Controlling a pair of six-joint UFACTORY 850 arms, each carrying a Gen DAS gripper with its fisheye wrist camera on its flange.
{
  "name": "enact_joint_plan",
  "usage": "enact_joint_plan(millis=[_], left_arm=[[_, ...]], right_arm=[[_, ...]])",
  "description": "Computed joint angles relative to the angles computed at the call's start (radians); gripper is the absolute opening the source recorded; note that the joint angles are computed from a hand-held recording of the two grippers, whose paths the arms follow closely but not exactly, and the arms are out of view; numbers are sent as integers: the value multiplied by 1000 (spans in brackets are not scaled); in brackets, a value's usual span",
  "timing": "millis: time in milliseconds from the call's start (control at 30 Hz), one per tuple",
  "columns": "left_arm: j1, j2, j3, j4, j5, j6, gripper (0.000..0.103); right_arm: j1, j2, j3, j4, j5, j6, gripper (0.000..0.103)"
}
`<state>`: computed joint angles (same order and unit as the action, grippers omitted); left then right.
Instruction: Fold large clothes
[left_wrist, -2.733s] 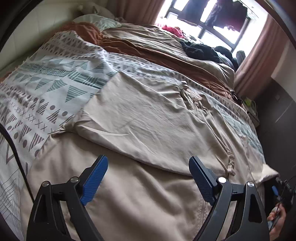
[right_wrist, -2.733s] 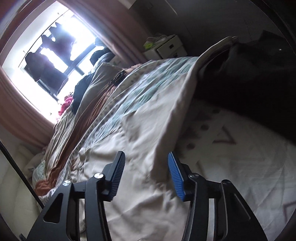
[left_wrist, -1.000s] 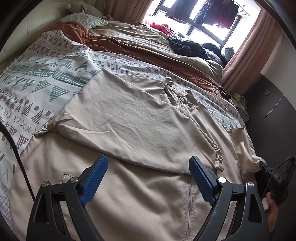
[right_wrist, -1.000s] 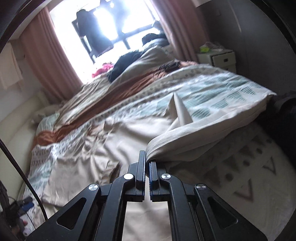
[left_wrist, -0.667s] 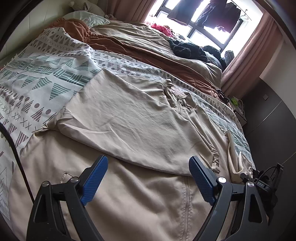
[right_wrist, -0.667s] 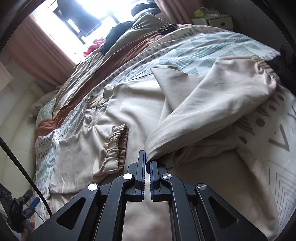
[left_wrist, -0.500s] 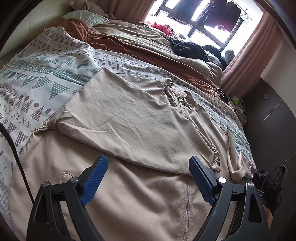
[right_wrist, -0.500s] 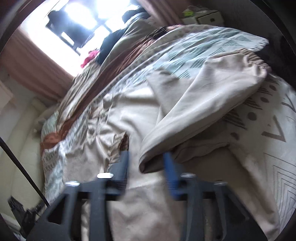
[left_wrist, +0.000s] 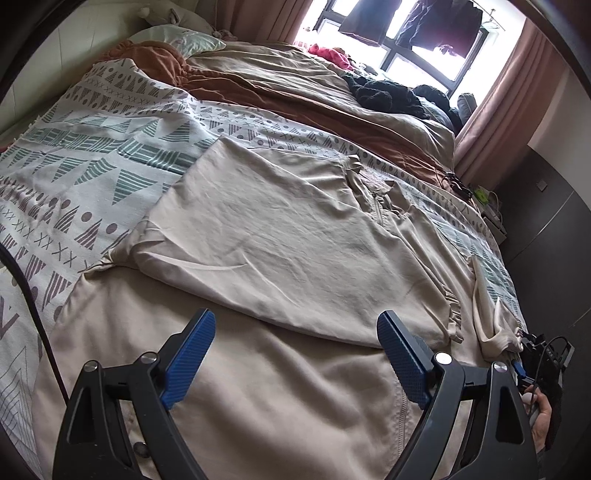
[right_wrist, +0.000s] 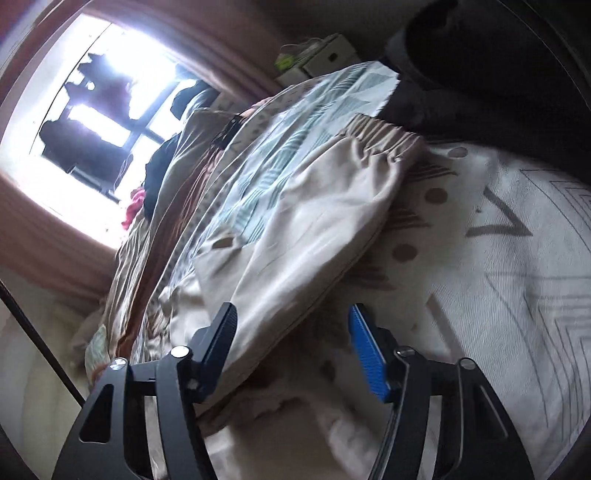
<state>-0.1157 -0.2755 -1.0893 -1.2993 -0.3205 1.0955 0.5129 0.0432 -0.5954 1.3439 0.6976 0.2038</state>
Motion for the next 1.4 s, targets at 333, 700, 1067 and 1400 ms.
enact_joint_plan(millis=[333, 700, 1067, 1400], left_arm=[[8, -14, -10, 28, -5, -19, 91], [52, 13, 8, -84, -56, 38, 91], [125, 29, 17, -178, -77, 50, 91], [186, 10, 7, -171, -122, 16, 91]], right_arm=[[-48, -111, 10, -201, 39, 292, 7], [134, -107, -120, -101, 275, 3, 0], [288, -240, -387, -145, 343, -221, 0], [271, -390, -548, -250, 215, -139, 0]])
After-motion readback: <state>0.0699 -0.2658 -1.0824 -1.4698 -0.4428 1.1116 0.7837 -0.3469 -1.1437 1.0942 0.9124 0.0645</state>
